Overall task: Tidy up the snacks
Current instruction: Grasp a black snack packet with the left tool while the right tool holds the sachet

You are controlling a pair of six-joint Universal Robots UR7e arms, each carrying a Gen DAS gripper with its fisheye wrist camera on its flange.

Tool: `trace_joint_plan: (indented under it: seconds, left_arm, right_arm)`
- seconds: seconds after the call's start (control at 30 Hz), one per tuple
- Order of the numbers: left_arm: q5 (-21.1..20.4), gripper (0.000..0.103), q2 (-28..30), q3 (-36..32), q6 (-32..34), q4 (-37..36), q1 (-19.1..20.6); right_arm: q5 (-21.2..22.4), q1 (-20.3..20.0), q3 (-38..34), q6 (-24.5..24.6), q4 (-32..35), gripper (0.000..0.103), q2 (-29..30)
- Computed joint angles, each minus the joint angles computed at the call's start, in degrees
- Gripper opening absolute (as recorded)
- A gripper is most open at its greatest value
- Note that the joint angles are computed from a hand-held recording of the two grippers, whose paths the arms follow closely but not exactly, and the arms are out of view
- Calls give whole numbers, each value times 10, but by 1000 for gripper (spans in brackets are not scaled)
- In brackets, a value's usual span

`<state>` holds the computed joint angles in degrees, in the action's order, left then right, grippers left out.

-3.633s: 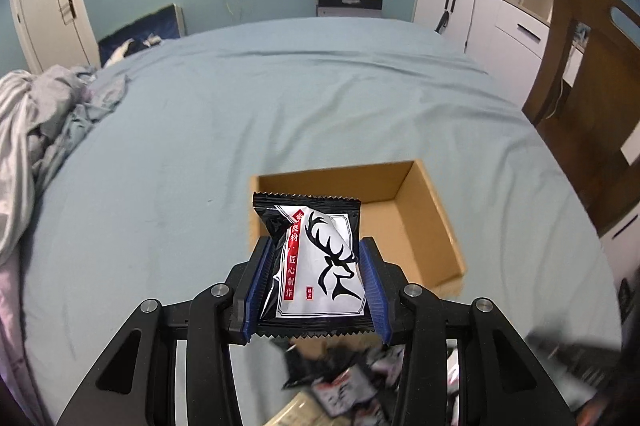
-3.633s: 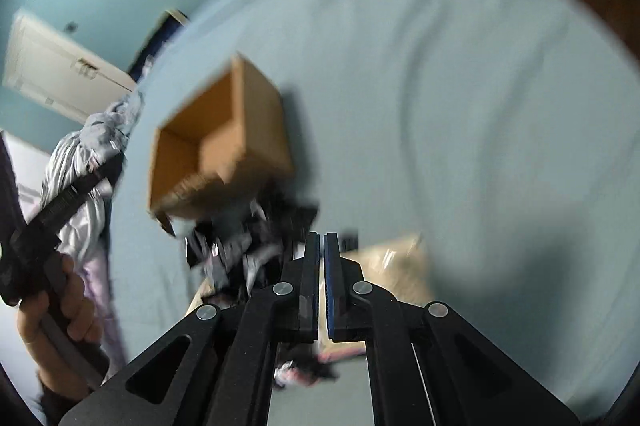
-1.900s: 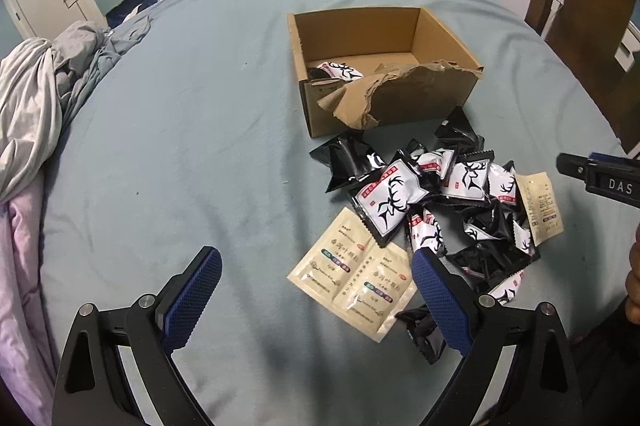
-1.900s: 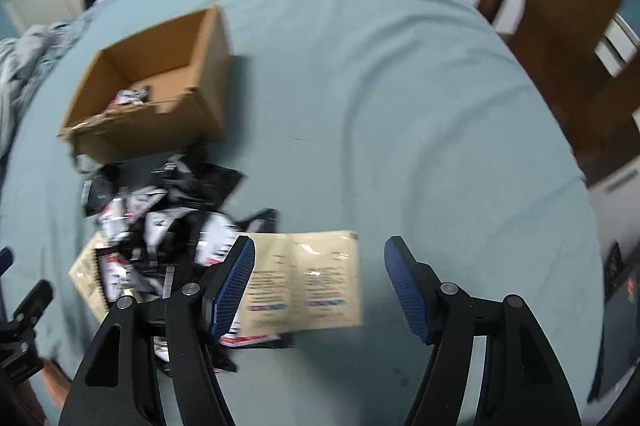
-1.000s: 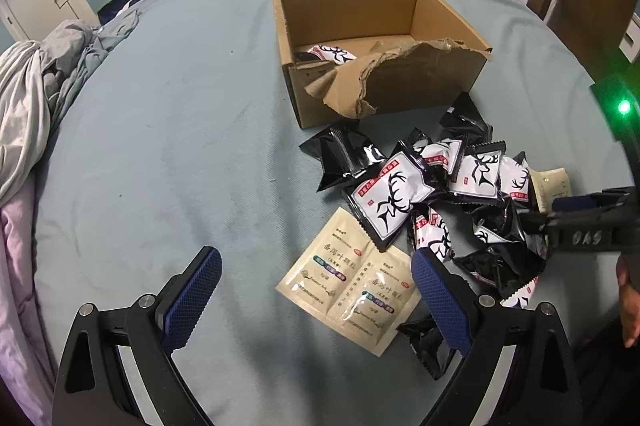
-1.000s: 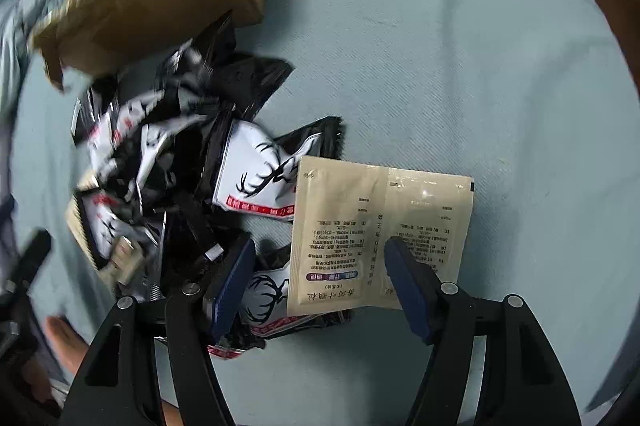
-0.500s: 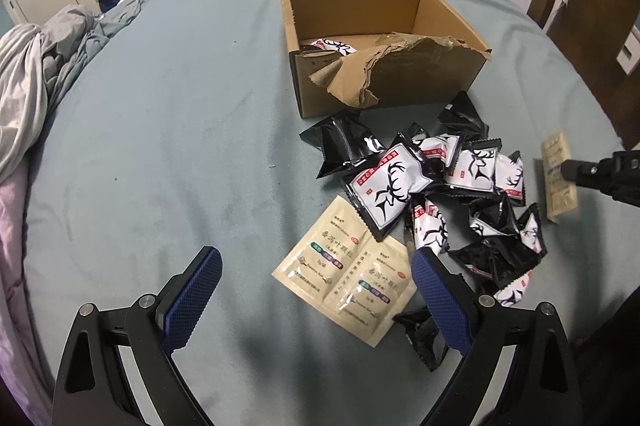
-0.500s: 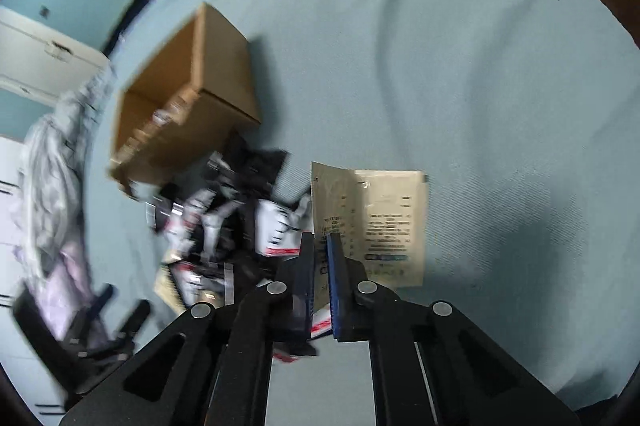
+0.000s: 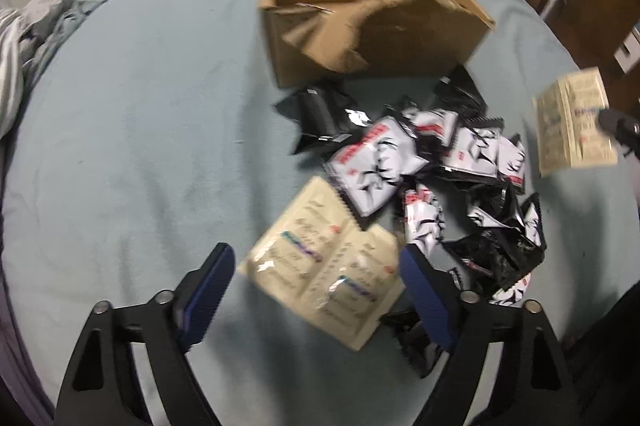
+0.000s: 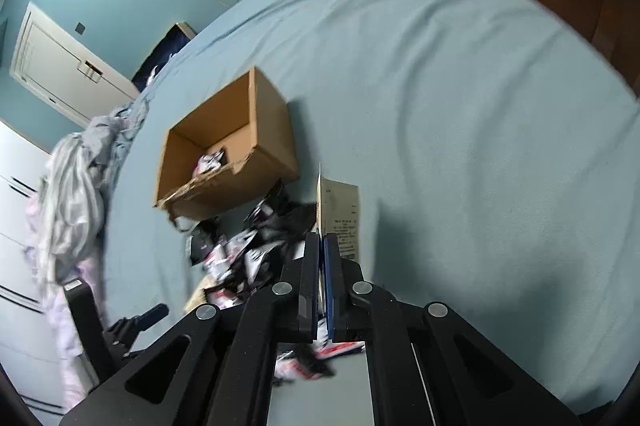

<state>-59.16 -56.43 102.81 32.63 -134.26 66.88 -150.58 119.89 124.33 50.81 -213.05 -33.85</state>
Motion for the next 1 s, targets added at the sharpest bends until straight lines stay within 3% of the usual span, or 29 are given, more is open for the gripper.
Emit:
trace_joint_plan:
  seconds: [0.07,0.23,0.53,0.87,1.0]
  left_arm:
    - [-9,84,4,4,5,-1,-4]
    - [-38,84,6,15,12,6,-12]
    - [-56,83,-20,36,4,-27,-24]
    - [-28,83,-57,44,10,67,-20]
    - [-14,84,-63,68,35,71,-27]
  right_arm:
    - [-20,-4,-20,3,40,0,5]
    - [-25,-8,-29,11,71,0,4]
    - [-24,-4,-27,18,70,0,1]
    - [1,-13,-28,-18,48,0,4]
    - [8,-17,-26,-17,45,0,3]
